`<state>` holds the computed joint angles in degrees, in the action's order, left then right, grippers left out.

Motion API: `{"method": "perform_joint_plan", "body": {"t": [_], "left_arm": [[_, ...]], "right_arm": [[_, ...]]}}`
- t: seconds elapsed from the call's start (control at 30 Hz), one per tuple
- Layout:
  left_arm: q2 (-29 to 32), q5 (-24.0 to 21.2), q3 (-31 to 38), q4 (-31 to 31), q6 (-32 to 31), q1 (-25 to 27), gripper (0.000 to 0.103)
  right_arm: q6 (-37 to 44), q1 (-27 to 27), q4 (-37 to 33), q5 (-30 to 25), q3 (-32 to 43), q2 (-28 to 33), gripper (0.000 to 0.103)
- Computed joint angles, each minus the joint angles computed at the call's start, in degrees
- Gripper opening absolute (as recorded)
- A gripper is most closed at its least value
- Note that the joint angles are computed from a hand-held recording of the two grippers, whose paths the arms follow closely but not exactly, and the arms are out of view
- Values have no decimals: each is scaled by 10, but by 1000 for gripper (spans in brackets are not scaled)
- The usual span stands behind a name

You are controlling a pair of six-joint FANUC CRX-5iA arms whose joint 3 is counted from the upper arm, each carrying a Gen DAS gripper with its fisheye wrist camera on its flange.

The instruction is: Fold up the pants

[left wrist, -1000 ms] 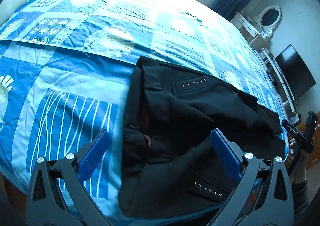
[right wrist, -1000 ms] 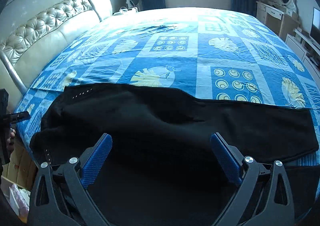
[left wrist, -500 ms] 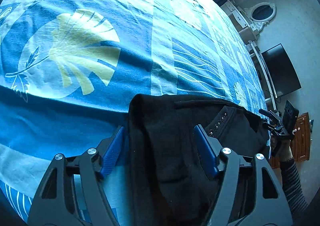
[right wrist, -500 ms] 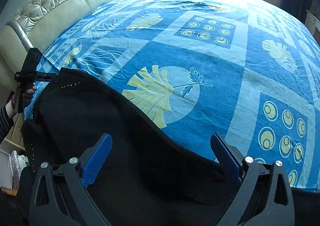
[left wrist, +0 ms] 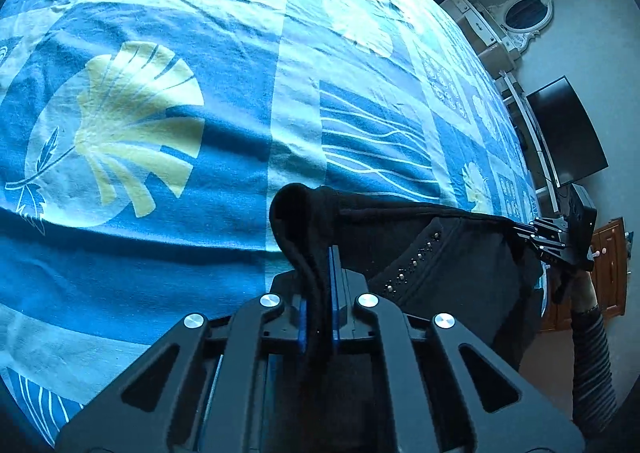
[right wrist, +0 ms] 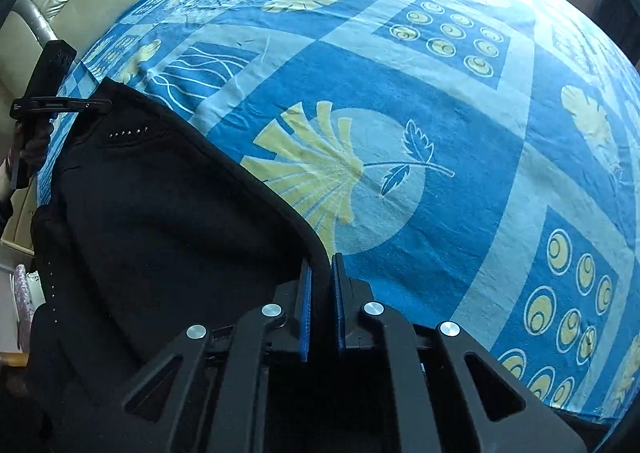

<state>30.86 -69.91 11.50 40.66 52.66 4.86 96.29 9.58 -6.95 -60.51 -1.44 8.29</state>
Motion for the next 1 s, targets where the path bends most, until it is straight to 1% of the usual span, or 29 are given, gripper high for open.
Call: {"method": "perform_joint_plan", "body": {"t": [0.07, 0.2, 0.27, 0.37, 0.47, 0.53, 0.7, 0.83, 0.93, 1.0], "left_arm": [[-19, 2, -23, 31, -19, 5, 7], [-68, 5, -83, 108, -65, 23, 6], [-95, -1, -118, 148, -93, 32, 6], [-142, -1, -166, 155, -130, 43, 6], [-187, -3, -223, 155, -157, 62, 6], [-214, -4, -264, 152, -175, 81, 6], [-260, -20, -360, 162, -202, 132, 6], [-281, -28, -412, 159, -203, 157, 9], [-295, -11, -437, 142, -192, 167, 16], [-299, -11, -448, 128, -185, 178, 25]], "right_arm": [[-35, 29, 59, 50, -53, -48, 9], [-136, 82, 171, 118, -160, -148, 9], [-193, 110, 219, 136, -204, -191, 9], [-287, 168, 314, 149, -287, -257, 9], [-373, 233, 389, 139, -359, -308, 9], [-412, 271, 413, 122, -394, -333, 9], [-500, 357, 440, 68, -458, -383, 9], [-545, 409, 427, 35, -487, -395, 9], [-578, 455, 429, 11, -505, -394, 9], [-605, 479, 437, -5, -514, -402, 13]]}}
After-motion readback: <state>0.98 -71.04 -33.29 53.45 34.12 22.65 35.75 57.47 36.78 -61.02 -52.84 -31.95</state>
